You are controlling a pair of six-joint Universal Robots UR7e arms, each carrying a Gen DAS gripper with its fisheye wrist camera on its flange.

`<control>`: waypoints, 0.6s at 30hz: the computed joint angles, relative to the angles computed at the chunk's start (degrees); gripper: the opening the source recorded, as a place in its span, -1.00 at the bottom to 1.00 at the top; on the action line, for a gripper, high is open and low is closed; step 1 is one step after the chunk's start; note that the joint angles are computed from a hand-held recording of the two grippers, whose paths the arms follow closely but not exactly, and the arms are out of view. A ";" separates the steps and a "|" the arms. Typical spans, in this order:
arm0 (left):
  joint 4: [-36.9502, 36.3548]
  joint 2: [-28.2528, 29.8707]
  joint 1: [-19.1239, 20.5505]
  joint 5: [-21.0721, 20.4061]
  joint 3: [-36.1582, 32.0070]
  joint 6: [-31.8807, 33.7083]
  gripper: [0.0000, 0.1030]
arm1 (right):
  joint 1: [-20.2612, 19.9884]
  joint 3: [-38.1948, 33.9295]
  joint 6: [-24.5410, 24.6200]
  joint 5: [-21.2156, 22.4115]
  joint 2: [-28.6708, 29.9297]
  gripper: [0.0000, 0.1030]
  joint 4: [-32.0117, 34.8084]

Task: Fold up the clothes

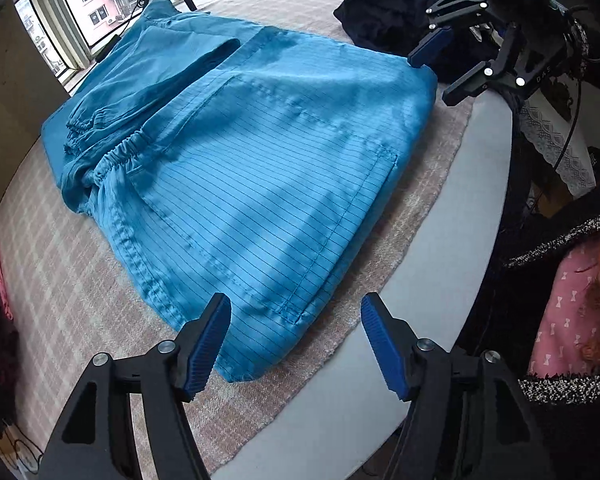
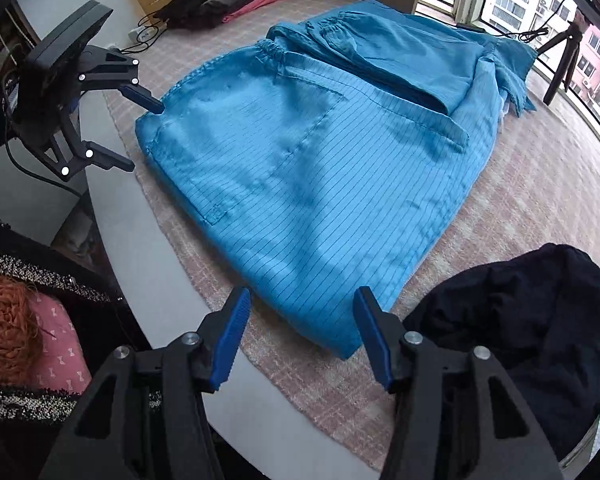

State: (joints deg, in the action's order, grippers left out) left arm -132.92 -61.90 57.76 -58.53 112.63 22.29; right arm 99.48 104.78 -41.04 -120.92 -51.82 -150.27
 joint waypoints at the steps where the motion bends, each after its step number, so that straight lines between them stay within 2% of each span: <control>1: 0.17 0.66 -0.13 0.91 0.13 0.68 0.27 | 0.49 0.28 -1.72 -1.19 0.43 0.06 -0.31; 3: -1.12 1.78 -0.23 3.11 0.71 2.56 0.26 | 0.95 0.59 -5.09 -4.31 1.82 0.06 -1.77; 6: -1.06 2.78 0.30 4.11 0.08 2.27 0.24 | 0.79 0.69 -7.27 -6.95 3.39 0.06 -4.86; 8: -0.78 2.83 0.83 3.00 -0.61 0.96 0.21 | 0.71 0.63 -7.91 -8.29 4.19 0.06 -6.38; 10: -1.53 2.81 1.10 2.71 -0.79 0.32 -0.11 | 0.76 0.68 -8.93 -10.02 5.08 0.05 -7.63; 11: -1.89 2.66 1.29 2.34 -0.88 0.18 -0.21 | 0.75 0.36 -7.97 -10.08 5.09 0.05 -7.07; 12: -0.84 2.50 1.76 0.88 -1.66 -0.68 -0.40 | 0.74 0.04 -7.01 -10.14 5.09 0.05 -6.51; 13: 0.20 2.37 2.22 -0.58 -2.45 -1.54 -0.71 | 0.73 -0.29 -6.04 -10.19 5.10 -0.06 -5.94; 14: 1.71 2.42 2.59 -2.01 -3.51 -2.87 -0.85 | 0.68 -0.74 -4.86 -9.91 4.94 -0.29 -4.93; 15: 3.14 2.49 2.95 -3.40 -4.55 -4.16 -0.89 | 0.49 -1.54 -3.08 -8.62 4.29 -0.36 -2.70; 17: 4.64 2.55 2.62 -3.50 -5.77 -5.34 -0.93 | 0.12 -3.24 0.35 -5.93 3.09 -0.63 1.57; 18: 5.24 2.49 2.32 -3.55 -6.34 -5.65 -0.94 | 0.04 -4.27 1.95 -4.58 2.47 -0.68 3.62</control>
